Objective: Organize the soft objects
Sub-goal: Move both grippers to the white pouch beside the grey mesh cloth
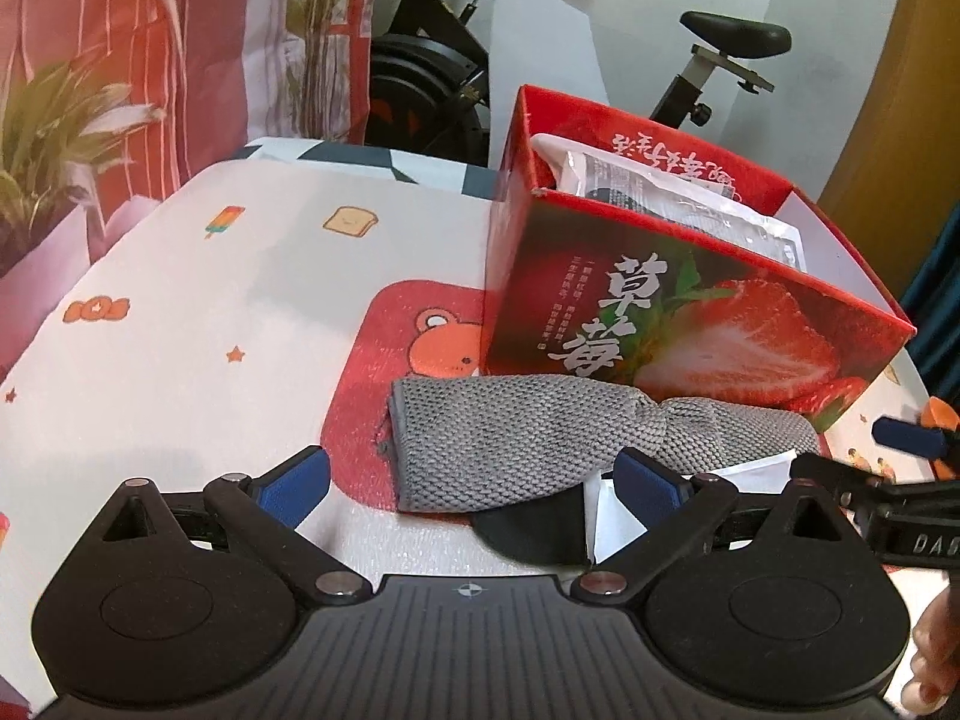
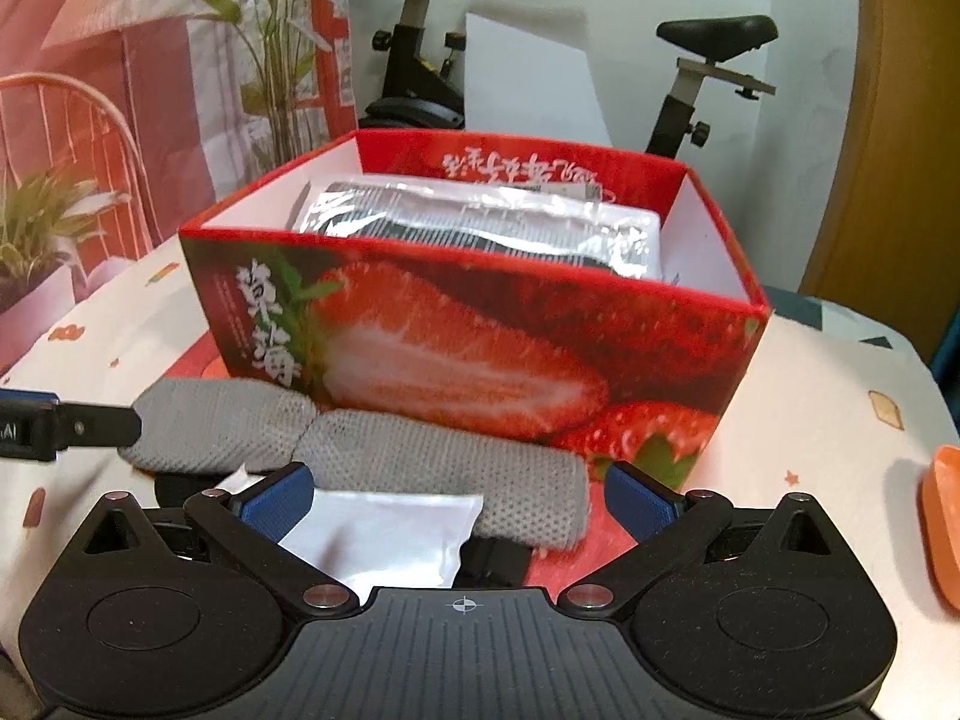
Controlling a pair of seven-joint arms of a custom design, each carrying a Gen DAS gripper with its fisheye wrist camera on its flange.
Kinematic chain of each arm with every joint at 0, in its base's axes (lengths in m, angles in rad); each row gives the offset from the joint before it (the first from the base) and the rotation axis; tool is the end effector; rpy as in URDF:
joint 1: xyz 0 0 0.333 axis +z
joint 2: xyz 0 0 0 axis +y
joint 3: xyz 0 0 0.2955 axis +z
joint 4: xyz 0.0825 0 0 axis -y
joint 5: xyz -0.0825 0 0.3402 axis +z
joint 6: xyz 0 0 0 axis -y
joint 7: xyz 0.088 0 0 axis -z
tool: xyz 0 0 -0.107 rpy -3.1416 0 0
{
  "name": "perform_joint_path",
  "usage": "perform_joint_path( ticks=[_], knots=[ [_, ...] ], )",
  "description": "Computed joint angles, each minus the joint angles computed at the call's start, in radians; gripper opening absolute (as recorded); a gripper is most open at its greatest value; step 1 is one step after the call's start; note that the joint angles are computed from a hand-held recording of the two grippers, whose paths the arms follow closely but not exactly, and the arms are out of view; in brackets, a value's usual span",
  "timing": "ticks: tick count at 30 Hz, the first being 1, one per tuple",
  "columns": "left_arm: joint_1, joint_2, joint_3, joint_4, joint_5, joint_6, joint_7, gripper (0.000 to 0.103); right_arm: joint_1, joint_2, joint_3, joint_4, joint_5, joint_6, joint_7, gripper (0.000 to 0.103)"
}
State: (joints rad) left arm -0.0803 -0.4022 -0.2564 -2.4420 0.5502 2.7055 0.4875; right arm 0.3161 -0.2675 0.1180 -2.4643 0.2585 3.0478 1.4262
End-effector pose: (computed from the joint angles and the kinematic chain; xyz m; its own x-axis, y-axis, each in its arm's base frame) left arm 0.4031 -0.1705 0.5148 0.2463 -0.9600 0.1332 -0.6737 -0.2684 -0.6885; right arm 0.4267 0.1796 0.5006 0.3641 -0.9288 -0.0694 -0.6336 -0.1923 -0.7494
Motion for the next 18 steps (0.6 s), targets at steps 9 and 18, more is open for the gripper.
perform_joint_path(
  ticks=[9,18],
  knots=[
    [-0.035,0.021,0.025,-0.013,-0.065,0.04,0.054,0.089,0.046,-0.008,-0.03,-0.011,0.045,-0.017,-0.065,0.099],
    [-0.073,0.041,0.039,-0.026,-0.146,0.088,0.146,0.071,0.051,-0.036,-0.035,-0.04,0.077,-0.047,-0.1,0.092]
  ],
)
